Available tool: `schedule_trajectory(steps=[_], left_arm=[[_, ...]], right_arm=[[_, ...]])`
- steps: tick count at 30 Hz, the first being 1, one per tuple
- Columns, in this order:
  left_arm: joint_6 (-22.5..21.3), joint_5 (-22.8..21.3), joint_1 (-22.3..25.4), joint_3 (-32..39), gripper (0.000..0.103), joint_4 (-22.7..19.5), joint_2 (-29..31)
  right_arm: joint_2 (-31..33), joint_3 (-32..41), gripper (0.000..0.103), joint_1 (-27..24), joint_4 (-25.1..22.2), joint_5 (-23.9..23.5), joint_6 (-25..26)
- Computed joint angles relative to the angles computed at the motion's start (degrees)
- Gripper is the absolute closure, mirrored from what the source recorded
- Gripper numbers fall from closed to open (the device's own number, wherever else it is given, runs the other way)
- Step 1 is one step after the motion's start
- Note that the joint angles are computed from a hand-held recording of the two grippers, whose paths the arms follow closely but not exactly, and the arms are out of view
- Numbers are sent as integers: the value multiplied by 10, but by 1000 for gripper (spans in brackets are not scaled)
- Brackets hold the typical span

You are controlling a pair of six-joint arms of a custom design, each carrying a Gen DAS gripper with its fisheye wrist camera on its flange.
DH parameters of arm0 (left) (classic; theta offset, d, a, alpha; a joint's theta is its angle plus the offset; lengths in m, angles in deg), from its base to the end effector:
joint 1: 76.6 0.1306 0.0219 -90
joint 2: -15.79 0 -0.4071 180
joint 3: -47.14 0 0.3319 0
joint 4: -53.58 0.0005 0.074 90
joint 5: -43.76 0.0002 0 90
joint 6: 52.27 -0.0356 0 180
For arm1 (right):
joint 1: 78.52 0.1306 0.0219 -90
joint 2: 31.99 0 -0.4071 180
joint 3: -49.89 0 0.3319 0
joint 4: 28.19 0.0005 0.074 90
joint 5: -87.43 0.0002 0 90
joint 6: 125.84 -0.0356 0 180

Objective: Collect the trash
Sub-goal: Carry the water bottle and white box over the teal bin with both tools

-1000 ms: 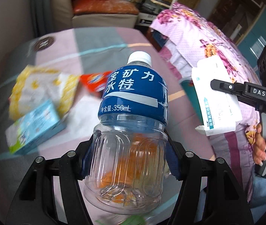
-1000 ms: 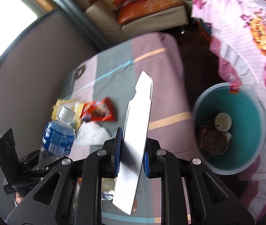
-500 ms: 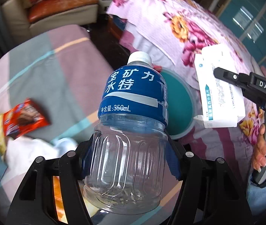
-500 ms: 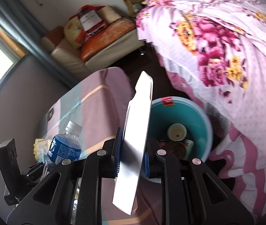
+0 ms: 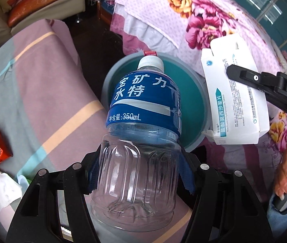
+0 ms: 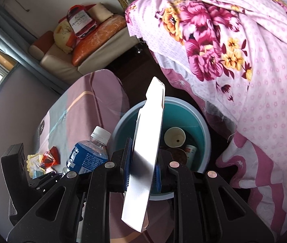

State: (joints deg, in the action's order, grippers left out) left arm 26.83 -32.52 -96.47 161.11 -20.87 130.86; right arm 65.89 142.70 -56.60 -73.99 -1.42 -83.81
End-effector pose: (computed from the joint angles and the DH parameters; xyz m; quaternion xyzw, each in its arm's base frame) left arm 0.5172 -0.1964 0.3878 0.2758 0.9457 -0.1279 0.1152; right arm 0.4433 0.1771 0.4194 0.2156 0.9172 0.1841 0.2799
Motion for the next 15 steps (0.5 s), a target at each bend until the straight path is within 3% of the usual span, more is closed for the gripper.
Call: schedule_trajectory(steps=[5,8,15], left_arm=[[-4,-10,-5,11,36,-18,11],[-2,-11,-5,9,31,-7,5],[15,5,2,8,31,8,-7]], right_arm=[[7,-6,85,-3,8,-14,-3],[12,-4,85,-2,9,-17,-3],[17,2,85,0,5,-14,-2]])
